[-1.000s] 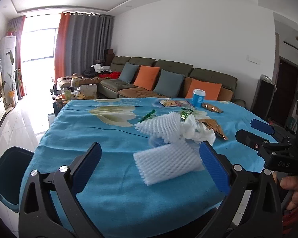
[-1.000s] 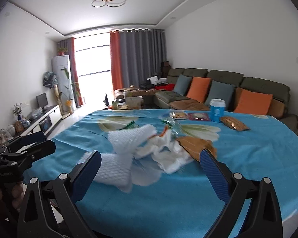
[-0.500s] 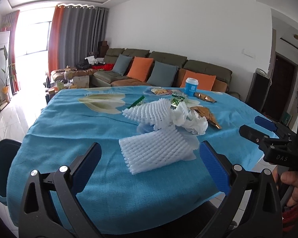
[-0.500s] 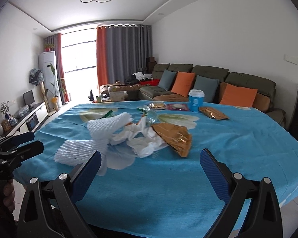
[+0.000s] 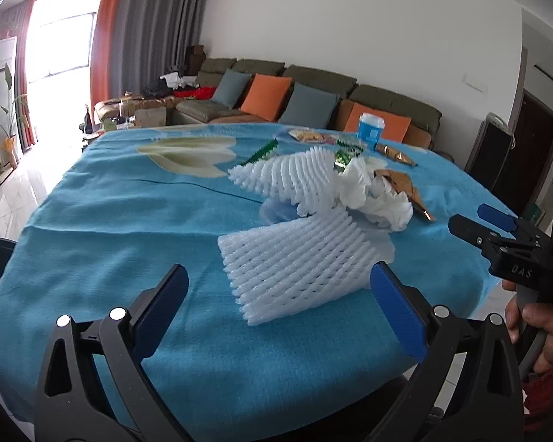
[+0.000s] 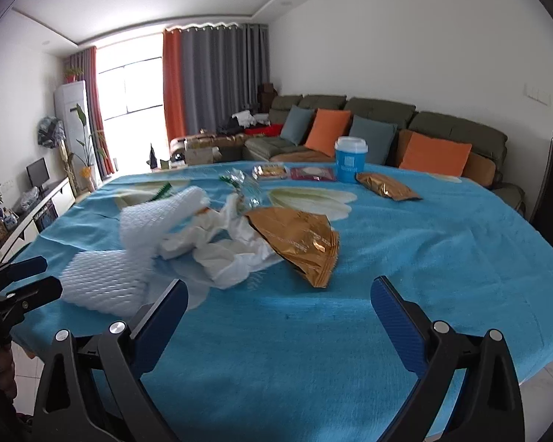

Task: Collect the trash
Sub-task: 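Grasp the white foam net with the left gripper while the right gripper grasps a gold wrapper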

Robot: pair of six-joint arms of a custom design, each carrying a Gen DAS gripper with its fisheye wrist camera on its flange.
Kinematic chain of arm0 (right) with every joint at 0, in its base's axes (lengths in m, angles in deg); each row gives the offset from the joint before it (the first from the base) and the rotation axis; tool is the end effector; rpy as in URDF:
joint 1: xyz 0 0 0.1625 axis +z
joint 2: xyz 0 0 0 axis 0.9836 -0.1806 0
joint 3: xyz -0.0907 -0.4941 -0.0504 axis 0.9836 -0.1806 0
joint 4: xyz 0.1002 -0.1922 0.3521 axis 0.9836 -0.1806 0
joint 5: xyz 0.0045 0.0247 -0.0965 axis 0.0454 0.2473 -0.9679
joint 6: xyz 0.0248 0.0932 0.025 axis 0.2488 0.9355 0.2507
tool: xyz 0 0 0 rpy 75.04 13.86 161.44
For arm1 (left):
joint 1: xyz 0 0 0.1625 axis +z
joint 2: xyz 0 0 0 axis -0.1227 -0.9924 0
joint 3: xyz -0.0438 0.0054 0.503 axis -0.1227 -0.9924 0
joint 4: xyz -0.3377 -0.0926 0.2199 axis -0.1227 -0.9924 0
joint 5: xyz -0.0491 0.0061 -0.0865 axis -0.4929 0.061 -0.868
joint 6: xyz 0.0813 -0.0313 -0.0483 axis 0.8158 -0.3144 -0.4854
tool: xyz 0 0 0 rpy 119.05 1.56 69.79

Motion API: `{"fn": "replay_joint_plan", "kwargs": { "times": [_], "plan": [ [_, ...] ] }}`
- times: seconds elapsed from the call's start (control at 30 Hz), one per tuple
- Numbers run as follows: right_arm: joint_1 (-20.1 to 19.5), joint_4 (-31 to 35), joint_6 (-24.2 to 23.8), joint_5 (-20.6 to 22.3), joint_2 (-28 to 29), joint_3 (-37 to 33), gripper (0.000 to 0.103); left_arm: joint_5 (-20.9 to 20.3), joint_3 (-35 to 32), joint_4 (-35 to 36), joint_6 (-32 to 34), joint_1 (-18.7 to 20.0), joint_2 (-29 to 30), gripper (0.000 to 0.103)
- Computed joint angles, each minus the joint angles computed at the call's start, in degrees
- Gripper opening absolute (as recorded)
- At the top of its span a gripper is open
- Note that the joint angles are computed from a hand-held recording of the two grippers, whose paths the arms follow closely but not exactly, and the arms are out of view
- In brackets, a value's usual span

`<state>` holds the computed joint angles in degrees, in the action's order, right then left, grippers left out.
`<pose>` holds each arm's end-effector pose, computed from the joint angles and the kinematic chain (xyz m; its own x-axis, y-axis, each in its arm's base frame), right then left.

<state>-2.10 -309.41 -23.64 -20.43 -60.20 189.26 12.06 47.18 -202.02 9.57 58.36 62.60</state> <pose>-0.0216 -0.5856 0.2919 -0.7164 0.2138 0.6641 -0.5137 0.4825 -0.7095 -0.2995 -0.6529 -0.0485 -0.6855 0.5543 -0.4720 0.7278 0.5388 -0.4243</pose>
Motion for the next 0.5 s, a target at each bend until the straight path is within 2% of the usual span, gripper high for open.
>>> {"fn": "replay_joint_plan", "kwargs": {
  "times": [0.2, 0.33, 0.5],
  "plan": [
    [0.25, 4.57, -0.79, -2.95, 0.35, -3.70, 0.095, -0.43, -3.59, 5.15, -1.10, 0.82, 1.51, 0.097],
    [1.01, 6.33, -3.36, -6.43, 1.47, -6.48, 0.091, -0.59, -5.10, 7.92, -2.27, 1.28, 2.17, 0.097],
    [1.70, 8.07, -6.67, -10.54, 2.91, -9.26, 0.078, -0.88, -6.16, 8.18, -1.49, 1.25, 3.12, 0.097]
  ]
}}
